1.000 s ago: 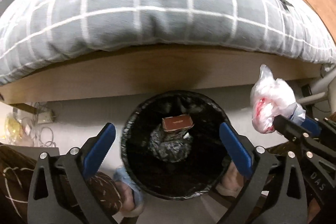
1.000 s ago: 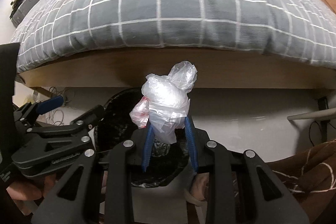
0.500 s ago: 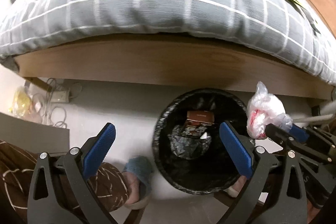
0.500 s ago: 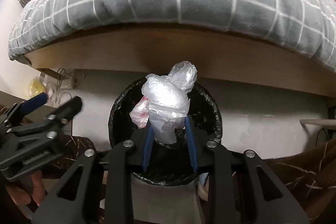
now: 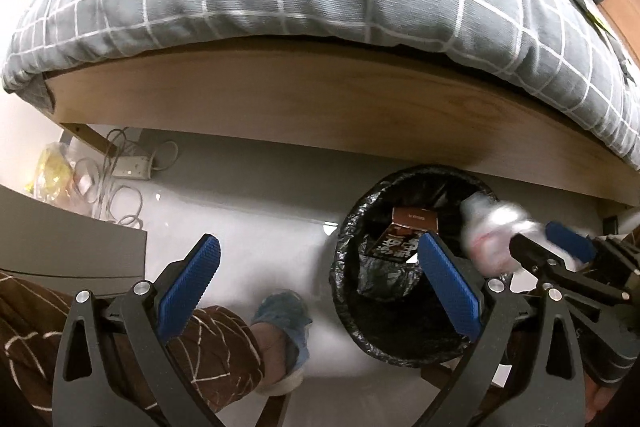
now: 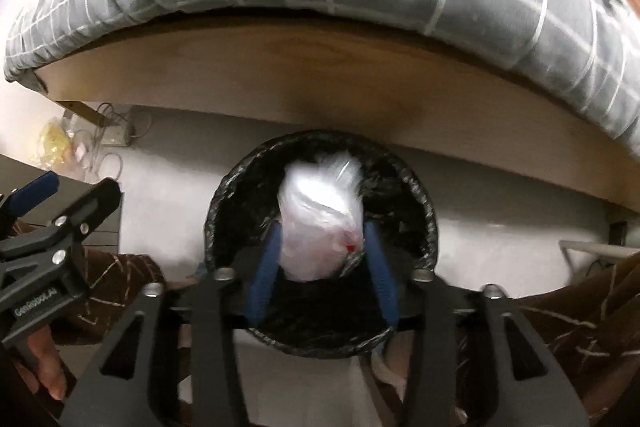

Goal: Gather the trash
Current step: 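Move both tools back over the bed toward the remaining trash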

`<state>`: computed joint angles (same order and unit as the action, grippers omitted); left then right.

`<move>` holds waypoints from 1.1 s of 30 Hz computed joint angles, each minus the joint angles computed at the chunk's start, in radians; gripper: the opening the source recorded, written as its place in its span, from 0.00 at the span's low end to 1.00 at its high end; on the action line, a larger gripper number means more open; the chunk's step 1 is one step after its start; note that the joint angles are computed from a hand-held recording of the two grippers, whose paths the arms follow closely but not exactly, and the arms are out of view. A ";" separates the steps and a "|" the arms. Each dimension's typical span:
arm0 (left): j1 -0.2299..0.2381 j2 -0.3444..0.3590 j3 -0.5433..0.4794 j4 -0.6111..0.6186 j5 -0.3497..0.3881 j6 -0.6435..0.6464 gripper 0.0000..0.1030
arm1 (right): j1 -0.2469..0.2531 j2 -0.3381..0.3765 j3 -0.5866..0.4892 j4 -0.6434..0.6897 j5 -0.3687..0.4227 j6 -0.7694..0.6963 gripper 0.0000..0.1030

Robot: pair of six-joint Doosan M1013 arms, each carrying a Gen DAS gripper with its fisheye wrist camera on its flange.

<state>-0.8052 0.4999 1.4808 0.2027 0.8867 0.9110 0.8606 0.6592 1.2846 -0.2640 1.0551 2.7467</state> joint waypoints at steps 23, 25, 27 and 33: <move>-0.020 -0.032 -0.099 0.022 -0.011 0.007 0.95 | 0.035 -0.144 0.071 -0.319 0.097 0.260 0.93; -0.019 -0.033 -0.114 0.022 -0.014 0.012 0.94 | 0.034 -0.154 0.068 -0.347 0.108 0.264 0.93; -0.016 -0.029 -0.135 0.018 -0.008 0.023 0.94 | 0.028 -0.168 0.075 -0.373 0.105 0.268 0.93; -0.013 -0.014 -0.188 0.021 -0.011 0.047 0.94 | 0.010 -0.191 0.070 -0.436 0.118 0.269 0.93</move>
